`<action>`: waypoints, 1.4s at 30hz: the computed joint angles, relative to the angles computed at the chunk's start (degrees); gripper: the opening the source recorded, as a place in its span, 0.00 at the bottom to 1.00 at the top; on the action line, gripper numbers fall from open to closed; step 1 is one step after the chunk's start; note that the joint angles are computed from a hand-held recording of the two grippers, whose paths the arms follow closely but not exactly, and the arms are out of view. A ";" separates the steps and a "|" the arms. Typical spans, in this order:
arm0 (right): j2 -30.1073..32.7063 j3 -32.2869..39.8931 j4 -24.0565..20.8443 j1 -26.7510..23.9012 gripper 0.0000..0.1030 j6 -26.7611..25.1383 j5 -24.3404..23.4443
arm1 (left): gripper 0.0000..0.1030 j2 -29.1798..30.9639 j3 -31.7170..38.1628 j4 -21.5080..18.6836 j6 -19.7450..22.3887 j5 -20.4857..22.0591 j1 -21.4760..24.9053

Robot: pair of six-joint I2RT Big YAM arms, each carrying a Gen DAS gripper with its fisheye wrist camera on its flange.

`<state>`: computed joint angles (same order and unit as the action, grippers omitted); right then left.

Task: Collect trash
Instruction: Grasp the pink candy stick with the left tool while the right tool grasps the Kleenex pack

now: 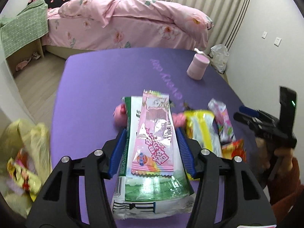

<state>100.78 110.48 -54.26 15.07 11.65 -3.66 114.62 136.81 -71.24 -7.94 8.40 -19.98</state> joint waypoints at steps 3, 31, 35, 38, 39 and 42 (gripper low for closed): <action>2.75 2.76 -3.45 -0.35 0.62 2.11 -3.54 | 0.49 -4.23 -7.68 2.04 -0.12 0.10 0.69; 1.49 0.61 -0.89 1.27 0.12 -1.49 -0.97 | 0.51 -1.80 -4.85 1.54 3.64 -0.50 -1.03; 0.16 -1.04 0.55 1.33 0.12 -2.09 -0.44 | 0.47 -0.93 -3.78 0.87 2.60 0.48 -0.81; -0.55 -1.94 1.46 1.23 0.12 -1.90 -1.02 | 0.36 -0.49 -3.09 -0.49 1.68 2.93 -0.53; -0.64 -2.04 1.67 1.24 0.12 -1.89 -1.13 | 0.34 -0.50 -3.14 -0.64 1.68 3.07 -0.52; -0.75 -2.07 2.07 1.28 0.12 -2.02 -1.50 | 0.31 -1.28 -4.41 -0.17 1.80 3.04 -0.57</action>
